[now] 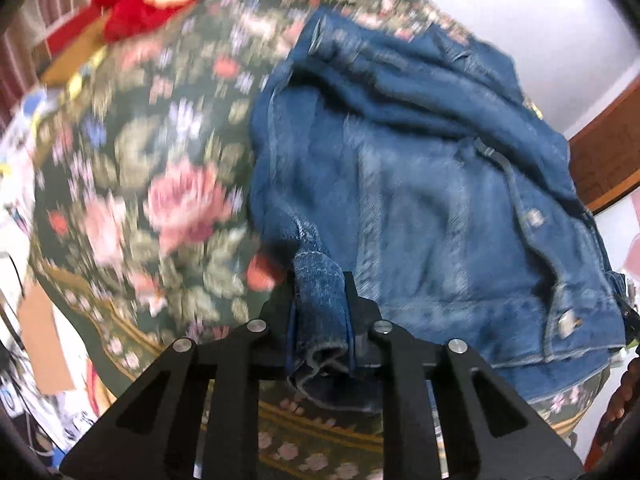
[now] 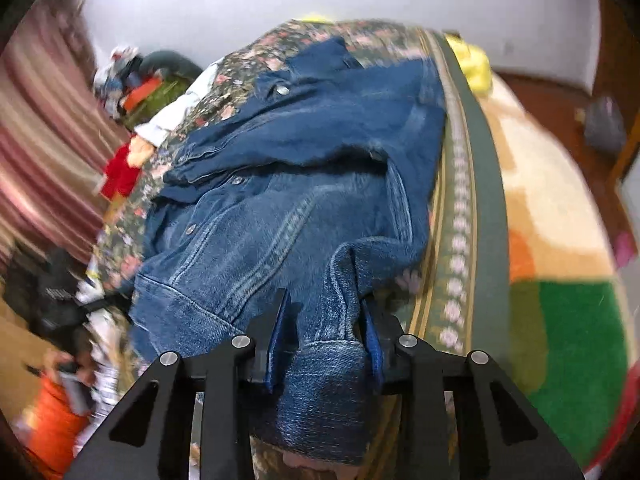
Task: Fold large clothes
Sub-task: 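Grasp the jacket hem with the left tool while the right tool grasps the hem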
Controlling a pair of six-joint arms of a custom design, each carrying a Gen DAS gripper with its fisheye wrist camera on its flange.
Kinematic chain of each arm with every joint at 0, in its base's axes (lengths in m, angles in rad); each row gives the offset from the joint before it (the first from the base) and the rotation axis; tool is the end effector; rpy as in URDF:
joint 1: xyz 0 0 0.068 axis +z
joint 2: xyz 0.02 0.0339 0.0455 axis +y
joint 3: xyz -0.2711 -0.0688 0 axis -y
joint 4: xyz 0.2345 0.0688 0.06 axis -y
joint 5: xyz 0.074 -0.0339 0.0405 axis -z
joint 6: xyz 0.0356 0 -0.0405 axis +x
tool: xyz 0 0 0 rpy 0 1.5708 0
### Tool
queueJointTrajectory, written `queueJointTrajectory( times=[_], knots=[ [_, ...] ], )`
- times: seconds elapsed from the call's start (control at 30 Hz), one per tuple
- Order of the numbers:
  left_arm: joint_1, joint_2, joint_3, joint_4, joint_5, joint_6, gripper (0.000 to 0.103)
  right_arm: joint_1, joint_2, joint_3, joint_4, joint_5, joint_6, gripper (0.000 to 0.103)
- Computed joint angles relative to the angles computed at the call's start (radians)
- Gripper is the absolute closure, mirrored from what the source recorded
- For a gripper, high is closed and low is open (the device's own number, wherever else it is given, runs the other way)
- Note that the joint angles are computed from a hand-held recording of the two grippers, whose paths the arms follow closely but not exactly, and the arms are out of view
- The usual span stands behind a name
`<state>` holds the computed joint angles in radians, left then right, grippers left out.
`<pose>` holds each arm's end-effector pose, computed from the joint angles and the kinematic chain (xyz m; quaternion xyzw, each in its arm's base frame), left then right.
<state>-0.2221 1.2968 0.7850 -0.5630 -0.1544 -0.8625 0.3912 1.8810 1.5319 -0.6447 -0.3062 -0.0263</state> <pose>0.2279 -0.0459 0.2159 -0.3222 0.9114 -0.0623 0.2482 0.3680 0.1634 0.2574 -0.2388 0.9179 0.1948 0.2500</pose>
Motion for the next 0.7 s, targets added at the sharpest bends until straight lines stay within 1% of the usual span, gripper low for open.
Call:
queueJointTrajectory(
  times=[0.03, 0.07, 0.1, 0.13, 0.17, 0.23, 0.3, 0.37, 0.43, 0.5, 0.6, 0.67, 0.7],
  knots=[
    [-0.020, 0.004, 0.036, -0.014, -0.040, 0.003, 0.086, -0.001, -0.001, 0.003, 0.009, 0.001, -0.002, 0.076],
    [-0.016, -0.011, 0.040, -0.015, -0.052, 0.019, 0.086, -0.002, -0.001, 0.007, 0.014, -0.002, -0.003, 0.077],
    [-0.030, -0.011, 0.076, -0.022, -0.083, 0.027, 0.086, -0.005, 0.000, 0.015, 0.022, -0.014, 0.004, 0.079],
    [-0.029, -0.015, 0.097, -0.021, -0.094, 0.043, 0.086, -0.011, 0.003, 0.025, 0.022, -0.023, 0.007, 0.079],
    [-0.003, -0.019, 0.126, -0.021, -0.090, 0.080, 0.086, -0.013, 0.005, 0.034, 0.023, -0.027, 0.010, 0.079],
    [0.003, -0.035, 0.168, -0.030, -0.107, 0.111, 0.086, -0.013, 0.007, 0.051, 0.034, -0.030, 0.010, 0.079],
    [0.030, -0.035, 0.205, -0.023, -0.101, 0.145, 0.086, -0.015, 0.012, 0.071, 0.044, -0.034, 0.006, 0.081],
    [0.049, -0.058, 0.207, -0.010, -0.086, 0.165, 0.087, -0.015, 0.028, 0.108, 0.047, -0.040, 0.006, 0.082],
    [0.091, -0.039, 0.246, 0.010, -0.055, 0.200, 0.087, -0.017, 0.042, 0.144, 0.058, -0.046, 0.016, 0.082],
    [0.120, -0.035, 0.272, 0.019, -0.041, 0.226, 0.088, -0.019, 0.073, 0.206, 0.058, -0.045, 0.026, 0.082],
    [0.154, 0.008, 0.332, 0.039, -0.030, 0.254, 0.088, -0.024, 0.131, 0.315, 0.056, -0.034, 0.044, 0.082],
    [0.185, 0.046, 0.385, 0.053, -0.023, 0.272, 0.088, -0.032, 0.202, 0.435, 0.044, -0.020, 0.065, 0.082],
    [0.195, 0.057, 0.404, 0.057, -0.024, 0.275, 0.088, -0.036, 0.254, 0.520, 0.026, -0.011, 0.080, 0.082]
  ],
)
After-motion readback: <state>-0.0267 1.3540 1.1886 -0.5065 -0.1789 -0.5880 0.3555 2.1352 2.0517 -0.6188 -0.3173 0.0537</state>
